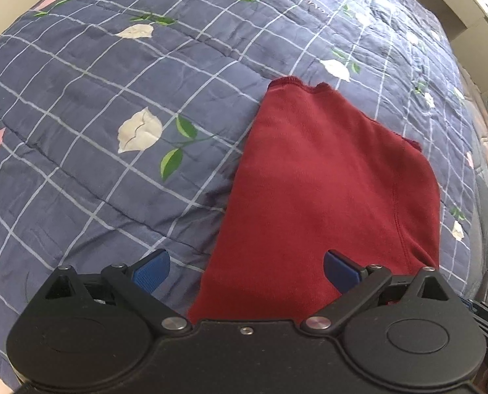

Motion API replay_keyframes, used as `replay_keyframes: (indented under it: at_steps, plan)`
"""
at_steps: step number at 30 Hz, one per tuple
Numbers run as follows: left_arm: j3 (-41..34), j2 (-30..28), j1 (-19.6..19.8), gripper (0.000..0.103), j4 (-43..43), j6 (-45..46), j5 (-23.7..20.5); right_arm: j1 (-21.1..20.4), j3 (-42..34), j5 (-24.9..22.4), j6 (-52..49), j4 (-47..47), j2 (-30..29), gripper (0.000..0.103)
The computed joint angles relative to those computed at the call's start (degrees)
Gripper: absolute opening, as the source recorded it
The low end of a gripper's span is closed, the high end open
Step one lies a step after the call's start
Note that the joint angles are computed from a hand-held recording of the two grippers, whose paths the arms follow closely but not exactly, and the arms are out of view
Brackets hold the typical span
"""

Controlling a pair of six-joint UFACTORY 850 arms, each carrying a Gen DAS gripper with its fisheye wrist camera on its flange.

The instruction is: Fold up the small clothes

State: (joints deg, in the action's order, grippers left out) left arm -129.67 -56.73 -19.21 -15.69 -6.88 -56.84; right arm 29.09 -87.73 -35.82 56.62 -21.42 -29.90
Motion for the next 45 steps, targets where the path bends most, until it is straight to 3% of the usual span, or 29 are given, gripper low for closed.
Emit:
replay_keyframes:
  at_steps: [6, 11, 18, 22, 25, 27, 29, 30, 31, 32, 34, 36, 45]
  plan:
    - [0.44, 0.01, -0.24, 0.100, -0.68, 1.62, -0.24, 0.13, -0.35, -3.31, -0.74, 1.21, -1.13, 0.009]
    - [-2.09, -1.64, -0.35, 0.100, 0.86, 0.67, -3.67, 0.21, -1.32, -3.24, -0.50, -0.43, -1.13, 0.010]
    - [-0.84, 0.73, 0.10, 0.101, -1.40, 1.44, -1.21, 0.04, -0.96, -3.62, -2.56, 2.38, -0.71, 0.013]
    - [-1.71, 1.76, -0.03, 0.102, -2.03, 1.82, -0.58, 0.30, -0.04, -4.07, -1.74, 2.47, 0.11, 0.025]
    - [-3.26, 2.06, -0.38, 0.102, -2.09, 2.45, -0.21, 0.56, 2.02, -3.10, 0.50, 0.96, 1.81, 0.030]
    - [-4.81, 1.84, -0.61, 0.102, -2.48, 2.14, -0.38, 0.81, 5.60, 0.92, 6.61, -3.59, 4.43, 0.030]
    - [-4.96, 2.11, -0.69, 0.102, -4.19, 2.49, 0.46, 0.89, 8.73, 4.97, 13.84, -8.48, 6.91, 0.044]
    - [-5.07, 2.19, -0.85, 0.102, -4.29, 2.42, 0.72, 1.00, 9.55, 5.95, 17.46, -11.07, 7.69, 0.060]
    - [-5.83, 1.91, -1.11, 0.102, -3.79, 2.03, 0.50, 1.06, 9.91, 6.44, 20.47, -13.36, 8.27, 0.068]
    - [-6.88, 1.49, -1.40, 0.102, -3.22, 1.84, 0.05, 1.18, 9.96, 6.85, 23.32, -15.71, 8.63, 0.071]
    - [-6.43, 1.99, -1.72, 0.102, -3.22, 3.05, 0.83, 1.10, 9.64, 7.54, 27.27, -19.39, 8.90, 0.090]
    - [-6.21, 2.41, -2.13, 0.102, -2.34, 4.17, 1.24, 1.12, 9.02, 8.23, 32.58, -24.04, 8.75, 0.100]
    - [-8.50, 1.84, -2.48, 0.102, -0.17, 6.27, 2.04, -1.69, 3.65, 10.50, 30.11, -18.55, 3.20, 0.103]
